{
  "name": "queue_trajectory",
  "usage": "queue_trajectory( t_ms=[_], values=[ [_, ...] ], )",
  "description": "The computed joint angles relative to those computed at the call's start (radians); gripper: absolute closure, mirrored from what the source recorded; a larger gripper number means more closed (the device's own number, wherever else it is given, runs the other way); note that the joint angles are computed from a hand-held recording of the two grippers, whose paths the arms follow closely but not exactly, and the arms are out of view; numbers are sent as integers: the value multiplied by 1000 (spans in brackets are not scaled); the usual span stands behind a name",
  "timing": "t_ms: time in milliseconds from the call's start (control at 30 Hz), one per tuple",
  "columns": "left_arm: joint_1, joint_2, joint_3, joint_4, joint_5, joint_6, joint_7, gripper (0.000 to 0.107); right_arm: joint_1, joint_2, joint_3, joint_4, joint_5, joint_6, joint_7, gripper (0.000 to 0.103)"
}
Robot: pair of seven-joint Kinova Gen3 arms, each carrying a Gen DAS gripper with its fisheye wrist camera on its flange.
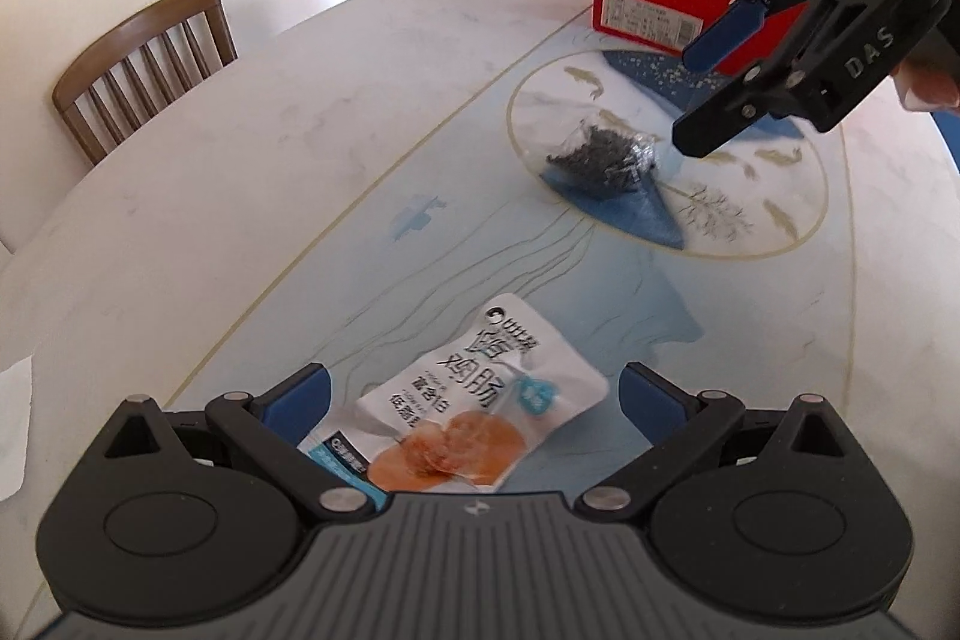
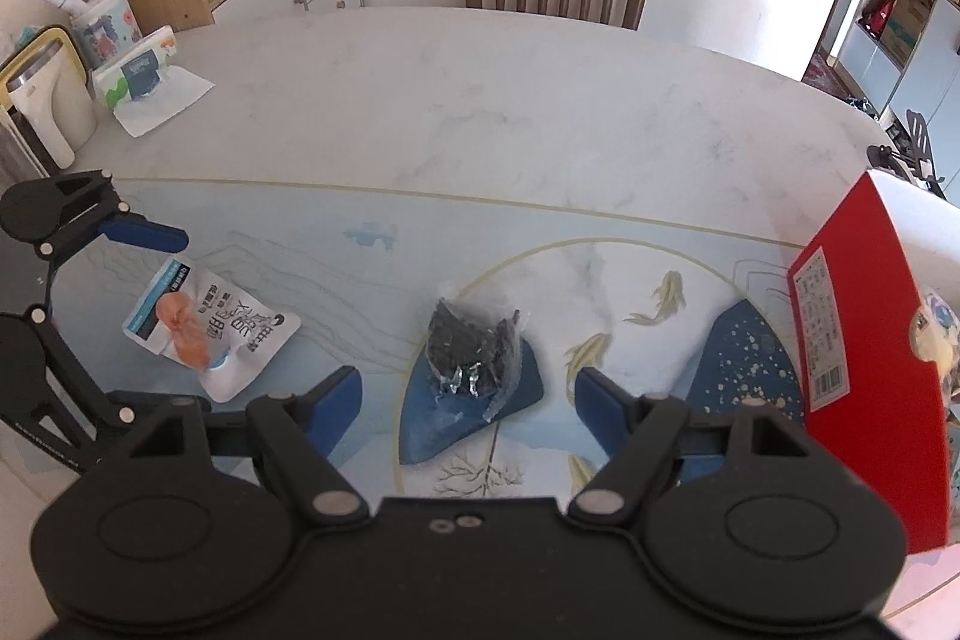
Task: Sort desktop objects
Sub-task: 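Close left gripper on the white sausage packet while right gripper moves to the pellet bag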
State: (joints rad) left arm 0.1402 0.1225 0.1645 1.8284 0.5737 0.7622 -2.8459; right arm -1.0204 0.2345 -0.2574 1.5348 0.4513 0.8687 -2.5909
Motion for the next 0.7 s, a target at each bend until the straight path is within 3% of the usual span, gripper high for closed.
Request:
queue_trajectory(
  t_ms=[333,467,700],
  values=[
    [-52,98,17,-81,28,115,-92,5,23,27,7,-14,-52,-21,60,25],
    [-40,107,17,-73,-3,88,-110,5,29,42,12,-26,-74,-22,89,25],
    [-68,116,28,-67,41,72,-116,5,22,83,30,-59,-90,-16,120,25]
  ],
)
